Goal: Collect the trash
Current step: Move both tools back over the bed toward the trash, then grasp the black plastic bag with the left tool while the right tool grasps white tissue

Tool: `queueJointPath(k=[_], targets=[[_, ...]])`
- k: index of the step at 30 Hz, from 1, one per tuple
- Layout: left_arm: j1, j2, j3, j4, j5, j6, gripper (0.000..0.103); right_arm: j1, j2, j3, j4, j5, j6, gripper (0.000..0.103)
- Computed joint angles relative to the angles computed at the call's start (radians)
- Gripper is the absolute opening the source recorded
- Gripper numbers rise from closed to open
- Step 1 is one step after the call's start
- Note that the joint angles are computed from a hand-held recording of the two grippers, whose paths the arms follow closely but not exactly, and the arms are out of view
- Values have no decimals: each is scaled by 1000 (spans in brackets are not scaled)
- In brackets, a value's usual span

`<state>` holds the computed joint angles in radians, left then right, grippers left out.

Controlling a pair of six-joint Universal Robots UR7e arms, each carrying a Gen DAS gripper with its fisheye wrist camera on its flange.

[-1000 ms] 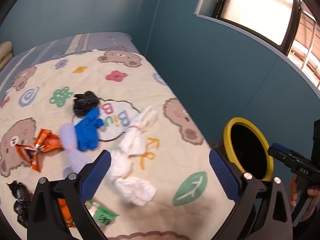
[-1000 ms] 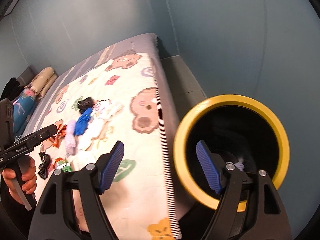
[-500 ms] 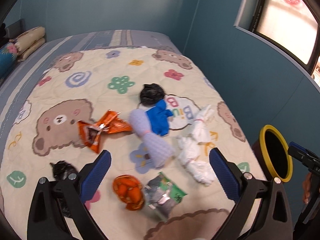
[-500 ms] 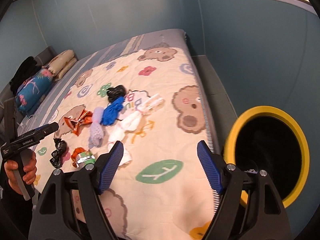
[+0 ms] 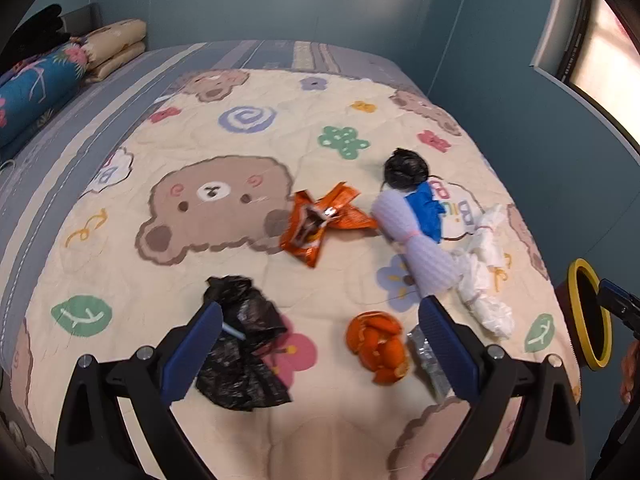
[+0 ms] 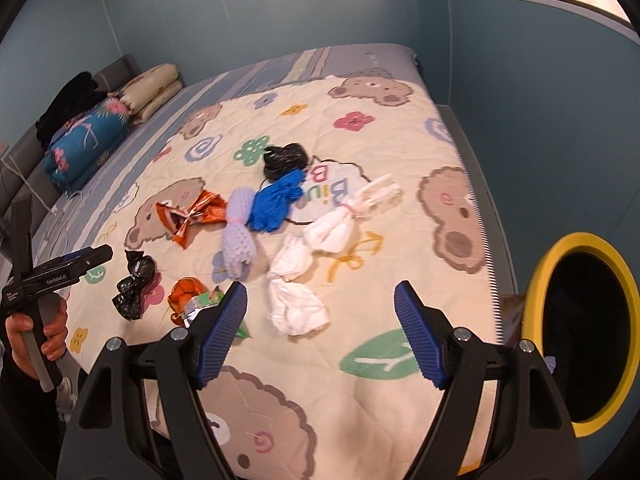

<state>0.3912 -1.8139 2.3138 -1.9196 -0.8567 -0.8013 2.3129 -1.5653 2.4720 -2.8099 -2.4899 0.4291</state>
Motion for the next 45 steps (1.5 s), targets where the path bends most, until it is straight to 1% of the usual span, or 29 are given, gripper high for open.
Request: queueJointPath(k=[3, 12, 21, 26, 34, 41, 43, 44, 45], targets=[[26, -27, 7, 23, 1, -5, 95, -7, 55, -20, -22, 13, -20, 73], [104, -77, 40, 59, -10, -12, 95, -72, 181, -55, -82, 51, -82, 73], [206, -64, 73, -11, -53, 23, 95, -154, 291, -76, -120, 68, -118, 73], [247, -43, 84, -66, -70, 61, 95, -187, 337, -91, -125, 69, -138, 73], [293, -6, 95, -127, -86, 97, 95, -217, 392, -111, -127, 74, -160, 73], [301, 32, 91, -154, -76, 117, 95, -251, 421, -122, -126, 84, -159, 72], [301, 42, 88, -154, -73, 125, 95, -257, 427, -124, -124, 91, -164, 68], [300, 47, 86, -156, -72, 128, 95, -259, 430, -126, -116, 93, -167, 63], [298, 52, 85, -151, -68, 124, 95, -258, 435, -128, -115, 90, -173, 61]])
